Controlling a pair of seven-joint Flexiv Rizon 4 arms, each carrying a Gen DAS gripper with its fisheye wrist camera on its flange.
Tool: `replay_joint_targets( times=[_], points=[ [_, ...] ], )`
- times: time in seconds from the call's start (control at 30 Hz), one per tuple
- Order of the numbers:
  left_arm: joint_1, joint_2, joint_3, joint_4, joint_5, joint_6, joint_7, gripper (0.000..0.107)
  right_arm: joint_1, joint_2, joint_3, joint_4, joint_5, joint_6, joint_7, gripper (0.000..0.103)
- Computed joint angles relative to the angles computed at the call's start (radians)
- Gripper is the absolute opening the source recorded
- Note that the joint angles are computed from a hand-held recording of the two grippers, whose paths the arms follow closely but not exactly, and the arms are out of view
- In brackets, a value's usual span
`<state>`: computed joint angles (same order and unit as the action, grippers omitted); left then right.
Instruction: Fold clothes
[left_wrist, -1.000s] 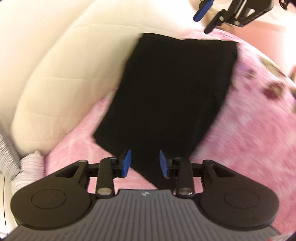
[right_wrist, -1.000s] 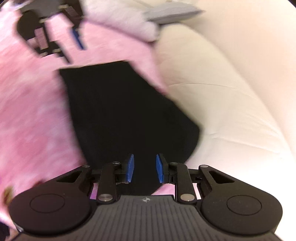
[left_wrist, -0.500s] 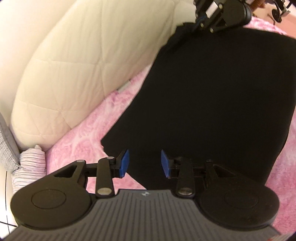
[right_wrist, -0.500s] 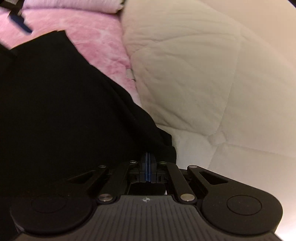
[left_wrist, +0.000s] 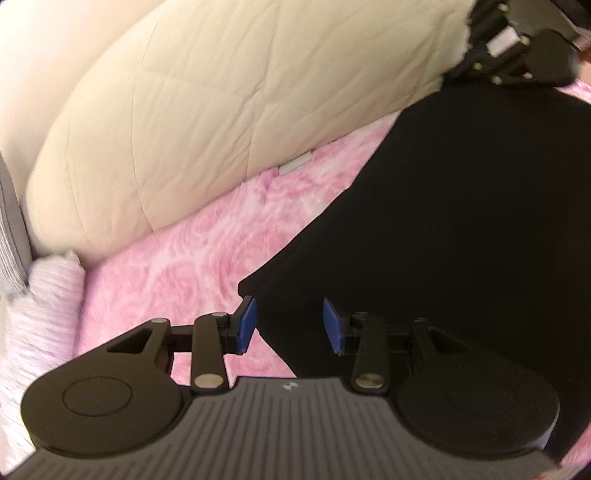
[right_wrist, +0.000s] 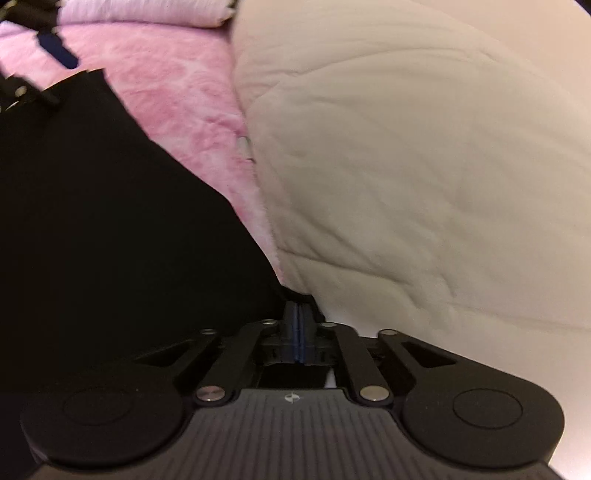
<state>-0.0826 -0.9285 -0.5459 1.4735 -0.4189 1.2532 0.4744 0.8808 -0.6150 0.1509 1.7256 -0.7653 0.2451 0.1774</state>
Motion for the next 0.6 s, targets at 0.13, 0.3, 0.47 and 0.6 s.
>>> replay_joint_targets(
  times=[0.13, 0.3, 0.47, 0.6],
  points=[
    [0.024, 0.002, -0.042, -0.031, -0.095, -0.059, -0.079, 0.035, 0.036, -0.013, -0.009, -0.051, -0.005, -0.078, 0.012, 0.003],
    [-0.103, -0.048, 0.107, -0.155, -0.065, -0.076, -0.224, 0.034, 0.068, -0.038, 0.002, -0.085, 0.001, -0.109, 0.036, 0.002],
    [-0.125, -0.125, 0.081, -0.193, -0.023, 0.015, -0.231, 0.027, 0.086, -0.045, -0.005, -0.104, 0.01, -0.13, 0.073, 0.002],
    [-0.133, -0.112, 0.104, -0.212, -0.007, -0.035, -0.304, 0.02, 0.121, -0.06, 0.005, -0.152, 0.017, -0.152, 0.093, 0.002]
  ],
)
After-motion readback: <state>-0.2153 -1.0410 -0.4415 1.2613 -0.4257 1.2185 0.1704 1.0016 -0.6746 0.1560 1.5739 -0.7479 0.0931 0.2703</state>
